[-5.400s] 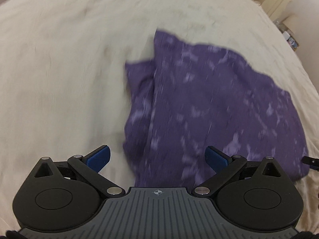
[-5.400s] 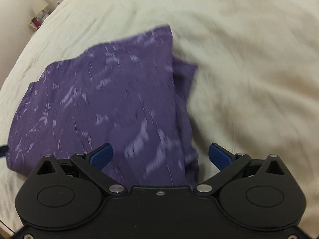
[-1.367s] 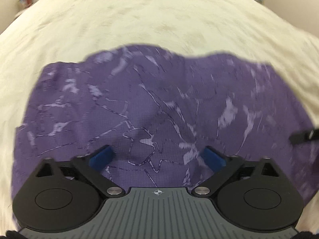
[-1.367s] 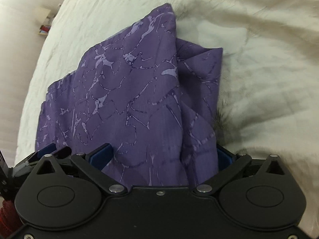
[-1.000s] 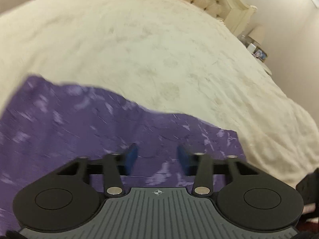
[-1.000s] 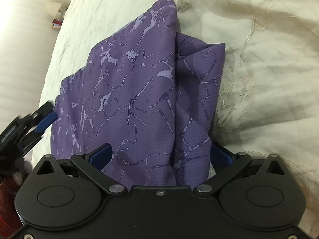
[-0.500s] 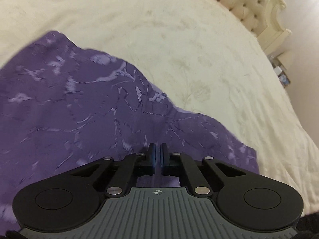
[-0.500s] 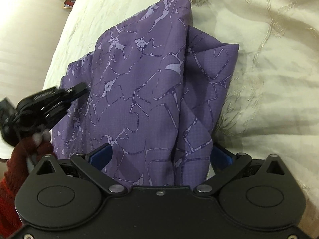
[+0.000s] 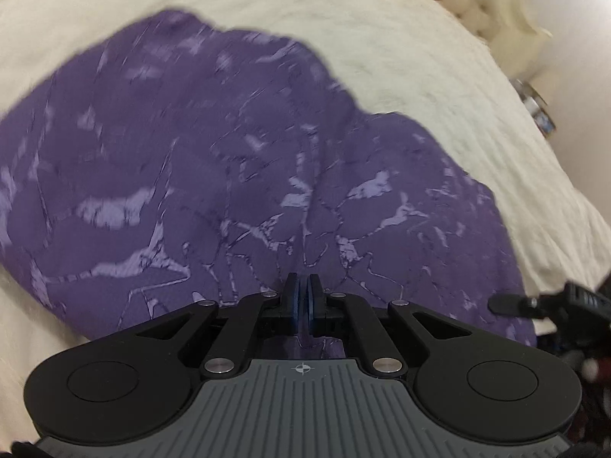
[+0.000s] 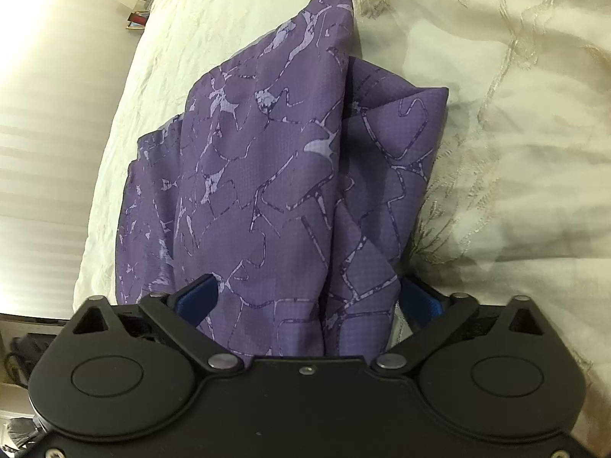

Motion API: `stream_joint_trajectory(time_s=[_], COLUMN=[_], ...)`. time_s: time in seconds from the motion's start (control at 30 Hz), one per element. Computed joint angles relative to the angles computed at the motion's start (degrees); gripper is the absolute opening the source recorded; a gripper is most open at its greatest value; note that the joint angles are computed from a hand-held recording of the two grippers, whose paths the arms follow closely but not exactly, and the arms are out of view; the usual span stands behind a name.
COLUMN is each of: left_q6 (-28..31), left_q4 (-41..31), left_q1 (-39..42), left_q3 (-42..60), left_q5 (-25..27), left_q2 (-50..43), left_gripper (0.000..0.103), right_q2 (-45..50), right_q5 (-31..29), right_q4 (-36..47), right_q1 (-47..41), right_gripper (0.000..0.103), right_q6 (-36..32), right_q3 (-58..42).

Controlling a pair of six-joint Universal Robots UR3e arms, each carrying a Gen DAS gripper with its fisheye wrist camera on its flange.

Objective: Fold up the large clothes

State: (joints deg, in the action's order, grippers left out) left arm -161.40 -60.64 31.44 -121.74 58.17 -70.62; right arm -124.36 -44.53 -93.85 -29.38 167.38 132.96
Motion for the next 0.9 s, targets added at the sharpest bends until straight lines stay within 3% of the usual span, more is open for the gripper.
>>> stream_joint_trajectory(time_s=[0.03,0.17,0.27,0.53,0.7,0.8,0.9], left_q6=[-0.65,1.27,2.93,10.98,17.27,22.65,27.05], left_q4=[0.22,2.36,-0.94,-7.83,-15.93,-20.97,-23.90], left_q1=[0.34,-0.78,0.89,1.31,5.84,6.42,6.11], left_q3=[-0.53,-0.13,1.00,6.59,8.60,12.90,17.92], left_q5=[0.08,1.09,-0.45,-1.21,-4.49,-3.92,-2.94], left_q2=[-0.33,-2.96,-3.02,-6.63,-7.04,-8.75,-11.54], left_gripper=[0.006,0.005,0.005,0.005,0.005,0.006,0.006], right_q2=[0.16,2.33,2.74,-6.31,-3.43,2.86,9.27], right_q5=[0.40,1.84,0.26,4.50,3.67,-0.05,-4.20], right_q4=[0.13,1.54,-0.47,7.54,-6.51,-19.92,-27.95], right_q1=[0.02,0.36,3.24,2.14,11.36,20.57,28.19], right_gripper=[0.067,0.037,0.031,0.029,0.029,0.029,0.029], right_q6=[-0.02,0.49,3.09,5.38,19.19,30.55,38.31], right_q3=[-0.24,-2.57,-5.48,-11.09,-14.83,-17.98,-22.80])
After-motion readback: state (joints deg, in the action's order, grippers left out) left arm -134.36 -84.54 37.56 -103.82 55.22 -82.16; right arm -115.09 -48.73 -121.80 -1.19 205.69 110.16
